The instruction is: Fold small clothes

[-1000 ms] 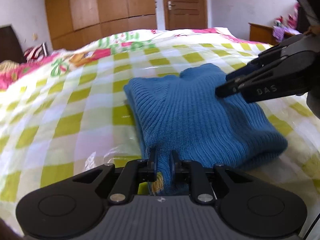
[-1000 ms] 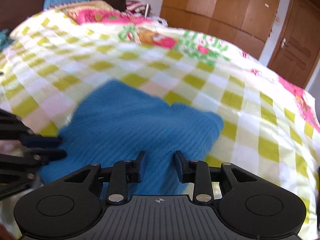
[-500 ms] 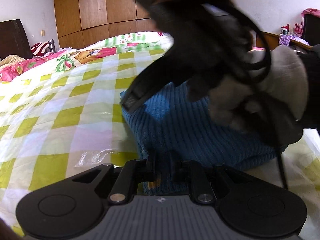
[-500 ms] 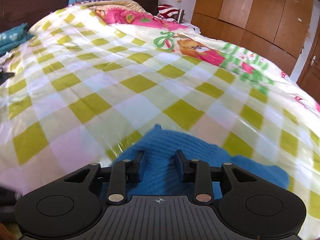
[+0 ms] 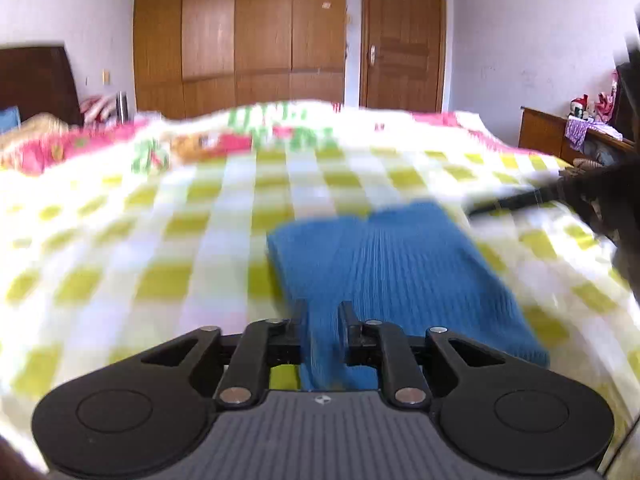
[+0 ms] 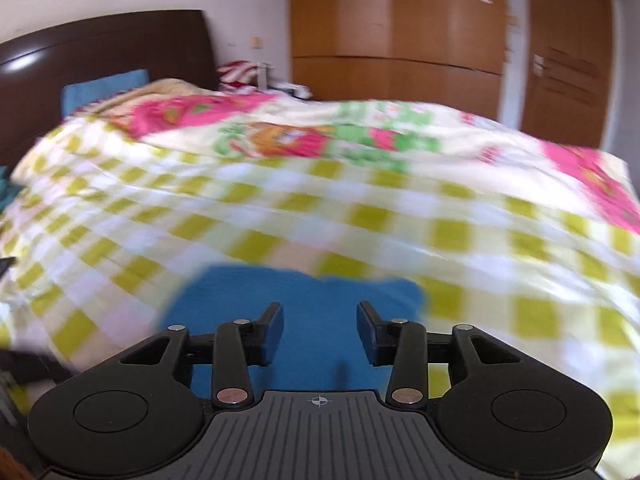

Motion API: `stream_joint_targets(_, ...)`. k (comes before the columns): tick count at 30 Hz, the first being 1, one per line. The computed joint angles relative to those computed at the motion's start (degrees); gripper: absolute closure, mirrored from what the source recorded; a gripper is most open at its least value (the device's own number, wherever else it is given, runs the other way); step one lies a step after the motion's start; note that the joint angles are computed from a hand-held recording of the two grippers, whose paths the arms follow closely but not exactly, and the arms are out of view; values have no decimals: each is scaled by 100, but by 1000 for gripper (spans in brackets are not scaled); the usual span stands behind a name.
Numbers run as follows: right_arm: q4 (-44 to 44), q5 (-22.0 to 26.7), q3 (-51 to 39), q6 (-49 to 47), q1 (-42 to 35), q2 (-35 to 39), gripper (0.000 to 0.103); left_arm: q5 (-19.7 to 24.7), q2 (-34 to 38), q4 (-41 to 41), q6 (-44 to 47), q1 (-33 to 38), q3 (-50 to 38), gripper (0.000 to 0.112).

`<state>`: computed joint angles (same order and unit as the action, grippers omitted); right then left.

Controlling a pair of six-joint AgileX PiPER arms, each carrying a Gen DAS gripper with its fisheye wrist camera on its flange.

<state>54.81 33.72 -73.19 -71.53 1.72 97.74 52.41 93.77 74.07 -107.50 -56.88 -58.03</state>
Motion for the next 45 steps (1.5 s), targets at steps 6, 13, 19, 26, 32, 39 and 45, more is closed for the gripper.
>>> stream_joint_targets(6, -528, 666, -877, 1661, -470, 1063, 63, -803, 748, -52, 970, 854, -896, 80)
stream_joint_targets(13, -194, 2233, -3293, 3375, -681, 2923, 57, -881, 995, 222, 331, 666, -558, 78)
stream_joint_targets(19, -1023, 2031, -4380, 4016, -114, 3484, 73, -787, 1156, 280, 337, 751, -761, 76)
stream_joint_targets(26, -1286, 1738, -4221, 3857, 11, 3134, 70, -428, 682, -223, 647, 565, -640, 72)
stream_joint_targets(32, -438, 1304, -1411, 1499, -462, 1265, 71, -132, 744, -683, 959, 395, -769, 70)
stream_joint_targets(39, -212, 176, 628, -292, -352, 138, 63, 193, 803, -1410, 1475, 275, -1075, 66)
stream_joint_targets(45, 458, 124, 1400, -949, -519, -442, 63, 558, 984, -1925, 1690, -36, -1291, 62)
